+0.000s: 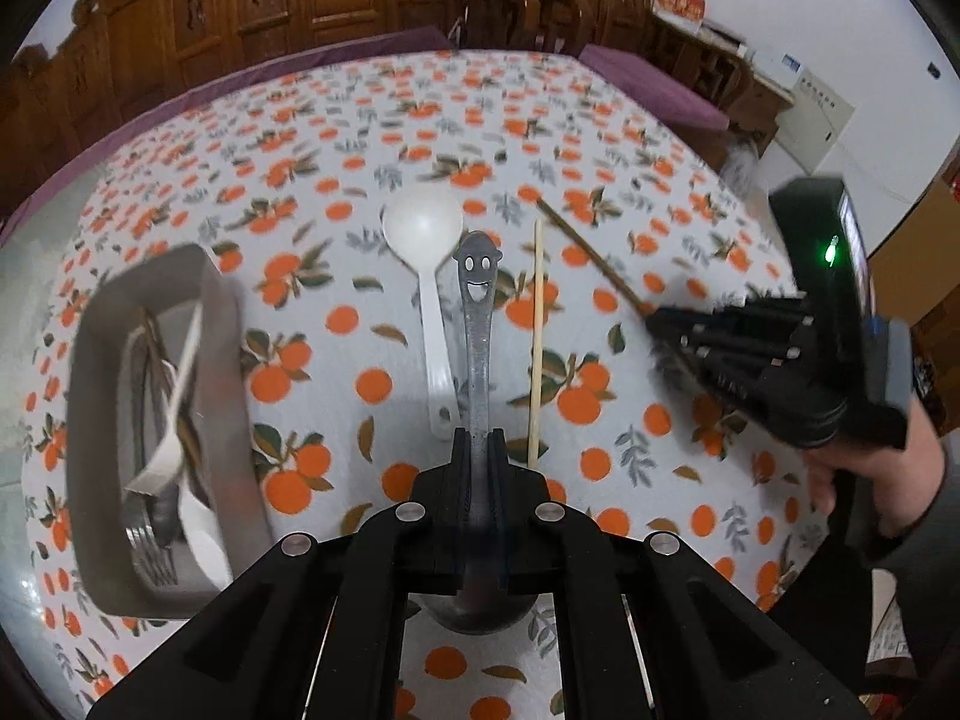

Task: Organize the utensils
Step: 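Carry the steel spoon into the tray with the left tool while the right tool carries the chopstick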

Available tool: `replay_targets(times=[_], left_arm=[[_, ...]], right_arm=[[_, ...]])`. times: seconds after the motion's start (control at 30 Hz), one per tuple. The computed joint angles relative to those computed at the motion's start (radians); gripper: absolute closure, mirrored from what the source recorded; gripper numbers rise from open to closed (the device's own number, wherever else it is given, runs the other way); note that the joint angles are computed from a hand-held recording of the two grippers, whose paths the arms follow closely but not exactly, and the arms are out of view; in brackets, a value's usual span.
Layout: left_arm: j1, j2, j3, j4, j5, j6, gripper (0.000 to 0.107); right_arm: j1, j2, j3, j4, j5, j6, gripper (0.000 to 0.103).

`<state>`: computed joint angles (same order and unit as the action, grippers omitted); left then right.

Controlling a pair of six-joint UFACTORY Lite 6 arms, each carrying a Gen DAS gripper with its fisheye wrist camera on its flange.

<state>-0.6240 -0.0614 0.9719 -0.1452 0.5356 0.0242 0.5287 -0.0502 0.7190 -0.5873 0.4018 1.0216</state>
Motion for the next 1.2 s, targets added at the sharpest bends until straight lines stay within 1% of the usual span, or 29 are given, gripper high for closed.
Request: replay_targets(times=[0.23,0.4,0.6,0.8,1.03,1.2], left_arm=[[0.080,-0.087,0.018,-0.042,0.055,0.078,0.102],[0.176,-0.134,0.012,-0.077,0.089,0.160,0.102],[0.291,-0.149,0.008,-0.118,0.107,0.251,0.102],[0.400,-0.135,0.010,-0.161,0.110,0.345,0.102],[0.523,-0.061,0.018,-0.218,0.098,0.460,0.102],[0.573,0.005,0.016,-0.239,0.072,0.511,0.102]], right_arm=[[0.086,-0.090,0.021,-0.043,0.084,0.088,0.097],[0.163,-0.097,0.087,-0.043,0.129,0.114,0.097],[0.255,-0.029,0.215,-0.052,0.170,0.137,0.097],[0.317,0.054,0.345,-0.042,0.186,0.132,0.097],[0.365,0.158,0.475,-0.017,0.199,0.106,0.097],[0.391,0.222,0.552,0.003,0.205,0.093,0.097]])
